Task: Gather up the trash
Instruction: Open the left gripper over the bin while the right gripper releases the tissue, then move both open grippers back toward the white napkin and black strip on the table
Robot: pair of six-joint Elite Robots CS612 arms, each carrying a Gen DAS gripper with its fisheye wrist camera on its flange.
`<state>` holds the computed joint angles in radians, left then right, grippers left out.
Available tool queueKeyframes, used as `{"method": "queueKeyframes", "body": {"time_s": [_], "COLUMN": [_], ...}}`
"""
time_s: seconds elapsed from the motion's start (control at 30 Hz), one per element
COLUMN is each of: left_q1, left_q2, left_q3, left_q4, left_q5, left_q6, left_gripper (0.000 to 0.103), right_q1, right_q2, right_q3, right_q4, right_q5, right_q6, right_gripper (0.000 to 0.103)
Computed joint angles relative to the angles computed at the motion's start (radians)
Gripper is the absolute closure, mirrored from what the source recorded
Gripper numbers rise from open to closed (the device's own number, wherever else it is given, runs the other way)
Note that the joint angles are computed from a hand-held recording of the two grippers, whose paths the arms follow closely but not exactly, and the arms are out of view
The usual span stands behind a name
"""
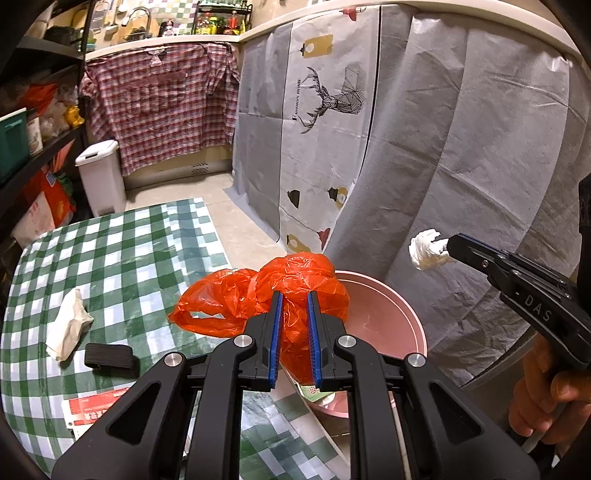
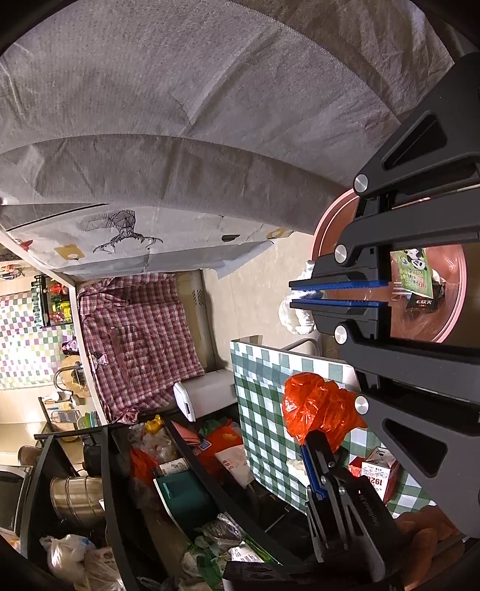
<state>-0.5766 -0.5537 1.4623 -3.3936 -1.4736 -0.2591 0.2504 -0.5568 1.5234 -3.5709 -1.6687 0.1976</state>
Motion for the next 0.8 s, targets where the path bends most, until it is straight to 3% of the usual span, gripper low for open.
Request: {"method": "queueKeyframes", "body": {"time_s": [0.37, 0.47, 0.5, 0.57, 0.8], "left_q1": [-0.008, -0.005, -0.005, -0.007, 0.003], "left_q2": [0.022, 0.029, 0.031, 0.032, 0.022], "left_q3": [-0.044, -0.062, -0.069, -0.069, -0.055], "left_q4": [0.049, 0.090, 0.116, 0.127, 0.096], "left_q5": [-0.026, -0.068, -0.077, -0.071, -0.077], "left_q6": [-0.002, 0.007, 0.010, 0.015, -0.021], "left_gripper": [0.090, 0.087, 0.082, 0.075, 0.075], "right_q1": [-0.007, -0.010, -0.011, -0.011, -0.014], "right_q2": [0.001, 0.001, 0.000, 0.003, 0.005], "right_q3": [-0.001, -0.004, -0.004, -0.005, -0.009], "right_q4": [0.037, 0.076, 0.091, 0.086, 0.093], "right_q5": [-0.013, -0.015, -0.011, -0.023, -0.010], "right_q6": [0.016, 0.025, 0.028, 0.029, 0.031], "right_gripper": [0.098, 0.089, 0.074, 0.064, 0.063]}}
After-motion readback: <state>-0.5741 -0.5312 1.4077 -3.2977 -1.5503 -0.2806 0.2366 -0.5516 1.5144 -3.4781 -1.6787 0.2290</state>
